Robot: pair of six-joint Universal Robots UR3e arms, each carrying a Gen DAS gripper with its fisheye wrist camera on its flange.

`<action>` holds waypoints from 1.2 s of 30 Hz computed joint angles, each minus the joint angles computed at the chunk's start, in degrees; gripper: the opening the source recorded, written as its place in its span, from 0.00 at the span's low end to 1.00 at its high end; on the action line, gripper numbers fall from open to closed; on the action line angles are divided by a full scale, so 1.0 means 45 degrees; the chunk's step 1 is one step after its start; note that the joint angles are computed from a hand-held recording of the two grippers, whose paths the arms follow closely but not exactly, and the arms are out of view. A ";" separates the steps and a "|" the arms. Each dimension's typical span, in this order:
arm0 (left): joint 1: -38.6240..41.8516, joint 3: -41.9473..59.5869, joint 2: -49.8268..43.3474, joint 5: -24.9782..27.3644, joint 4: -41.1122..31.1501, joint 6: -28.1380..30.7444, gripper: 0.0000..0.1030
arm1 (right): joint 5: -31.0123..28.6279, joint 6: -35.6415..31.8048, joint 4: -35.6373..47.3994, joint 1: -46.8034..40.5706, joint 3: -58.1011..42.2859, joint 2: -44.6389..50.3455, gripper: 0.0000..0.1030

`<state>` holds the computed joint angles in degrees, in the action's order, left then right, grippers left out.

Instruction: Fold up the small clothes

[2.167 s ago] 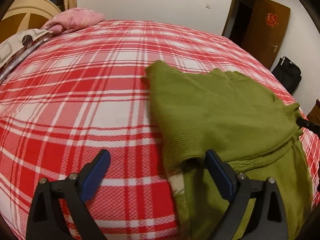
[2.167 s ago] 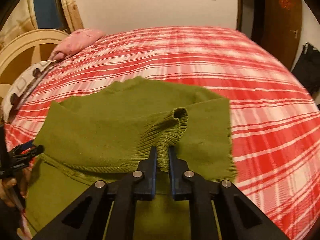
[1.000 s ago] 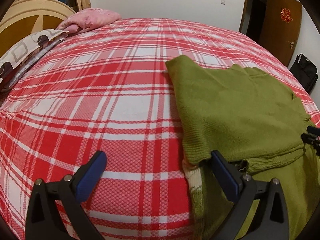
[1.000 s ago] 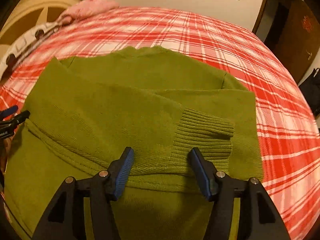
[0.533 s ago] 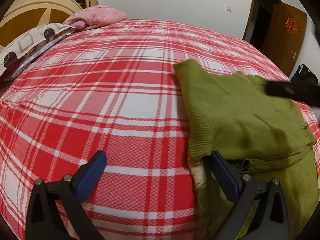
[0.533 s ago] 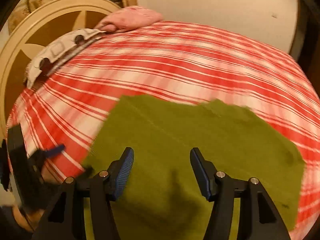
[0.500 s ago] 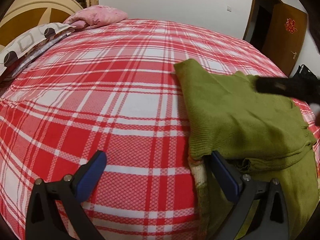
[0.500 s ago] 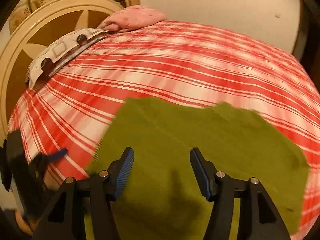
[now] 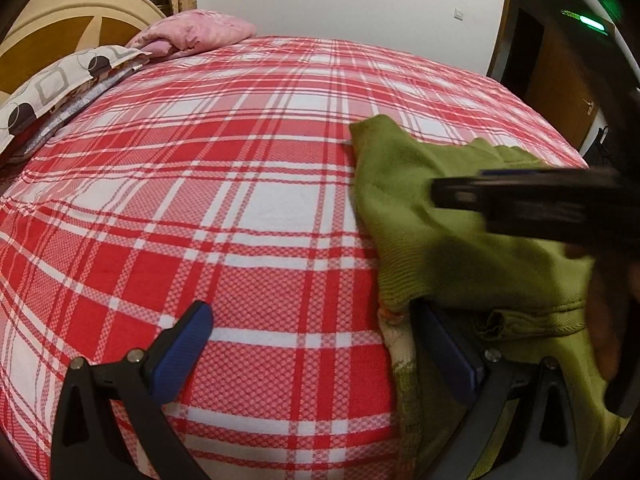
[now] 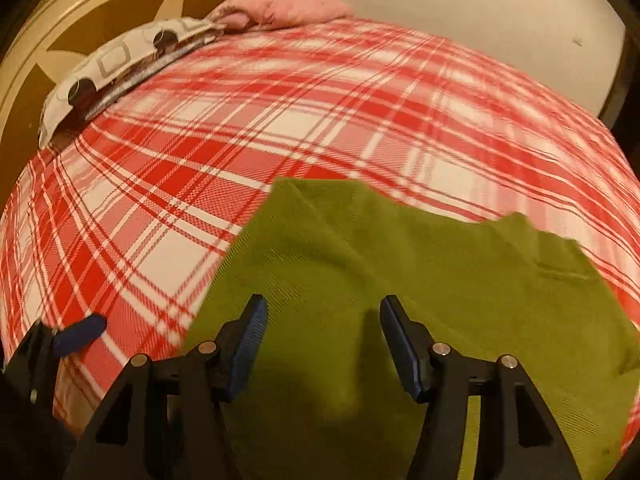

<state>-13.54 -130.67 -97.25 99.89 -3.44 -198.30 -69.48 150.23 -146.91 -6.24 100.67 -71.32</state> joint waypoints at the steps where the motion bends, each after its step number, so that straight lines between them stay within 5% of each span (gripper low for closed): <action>1: 0.0002 -0.0034 0.0043 -0.0007 0.0000 0.0001 1.00 | 0.0417 -0.0135 0.0206 -0.0415 0.0387 -0.0418 0.58; 5: -0.0018 -0.0034 0.0033 0.0033 -0.0009 0.0023 1.00 | 0.2027 -0.1737 0.1216 -0.2928 0.3172 -0.3156 0.58; 9: -0.0098 0.0007 0.0017 0.0144 -0.0080 0.0007 1.00 | 0.1403 -0.2656 -0.0061 -0.4768 0.5487 -0.4330 0.58; 26: -0.0390 -0.1588 0.1820 0.0160 0.0219 -0.0623 1.00 | 0.1944 -0.4453 0.0489 -0.7877 0.6973 -0.5971 0.58; 36: -0.2772 -0.2912 0.3961 0.0666 -0.0394 -0.1752 1.00 | 0.3094 -0.9135 0.6236 -1.2847 0.8031 -1.0133 0.58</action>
